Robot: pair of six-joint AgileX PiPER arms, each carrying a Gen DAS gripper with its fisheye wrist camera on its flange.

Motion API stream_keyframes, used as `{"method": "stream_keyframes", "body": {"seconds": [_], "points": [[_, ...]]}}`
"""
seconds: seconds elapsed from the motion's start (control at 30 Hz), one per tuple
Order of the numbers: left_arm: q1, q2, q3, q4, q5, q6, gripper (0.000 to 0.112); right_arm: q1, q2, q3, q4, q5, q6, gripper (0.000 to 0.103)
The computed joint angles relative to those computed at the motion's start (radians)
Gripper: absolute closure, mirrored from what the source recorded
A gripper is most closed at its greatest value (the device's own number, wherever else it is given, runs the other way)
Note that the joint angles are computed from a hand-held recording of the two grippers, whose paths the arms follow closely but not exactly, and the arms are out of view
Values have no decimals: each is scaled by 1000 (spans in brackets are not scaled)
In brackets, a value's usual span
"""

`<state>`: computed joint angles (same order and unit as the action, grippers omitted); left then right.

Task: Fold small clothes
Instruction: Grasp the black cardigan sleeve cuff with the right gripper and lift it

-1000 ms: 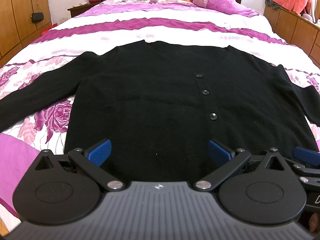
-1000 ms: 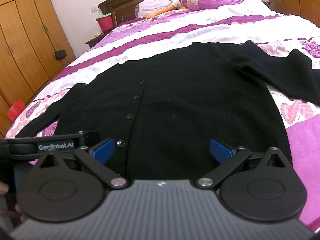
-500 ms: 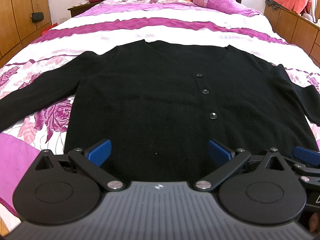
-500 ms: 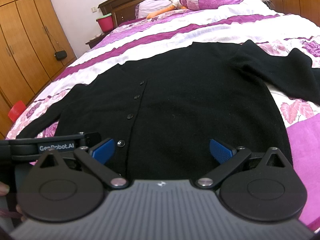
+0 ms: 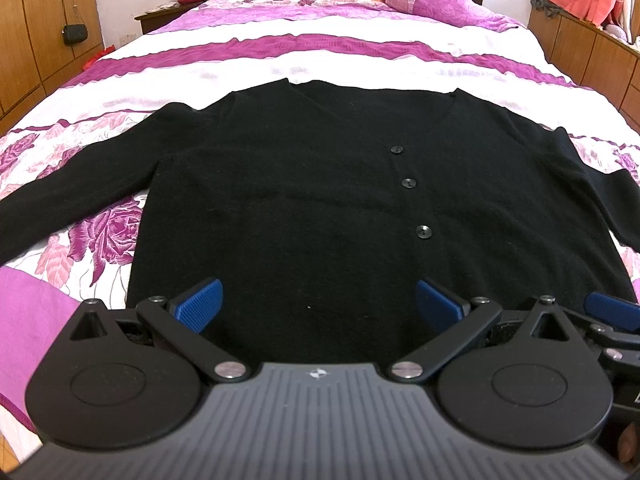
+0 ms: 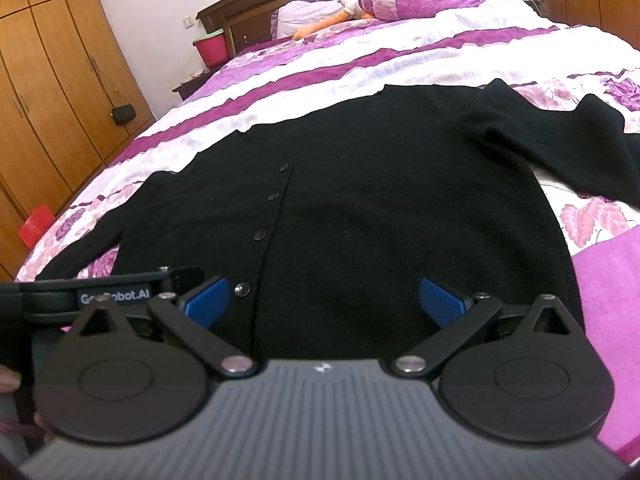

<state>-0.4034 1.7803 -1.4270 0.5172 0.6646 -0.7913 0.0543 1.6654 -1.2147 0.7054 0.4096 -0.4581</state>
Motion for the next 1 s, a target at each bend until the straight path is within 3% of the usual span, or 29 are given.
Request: {"method": "stream_keyframes", "body": {"seconds": [0.33,0.6,1.0], "points": [[-5,18,-27,24,3,-21,9,-91,-4,-13,56,13,-91,0],[-9,91,-99,82,16,-65,9,-240,40,-48,-17,-12,-54,0],[-6,219,-218,14,86,-25,9,-476,228,-169,262,72,-184,0]]}}
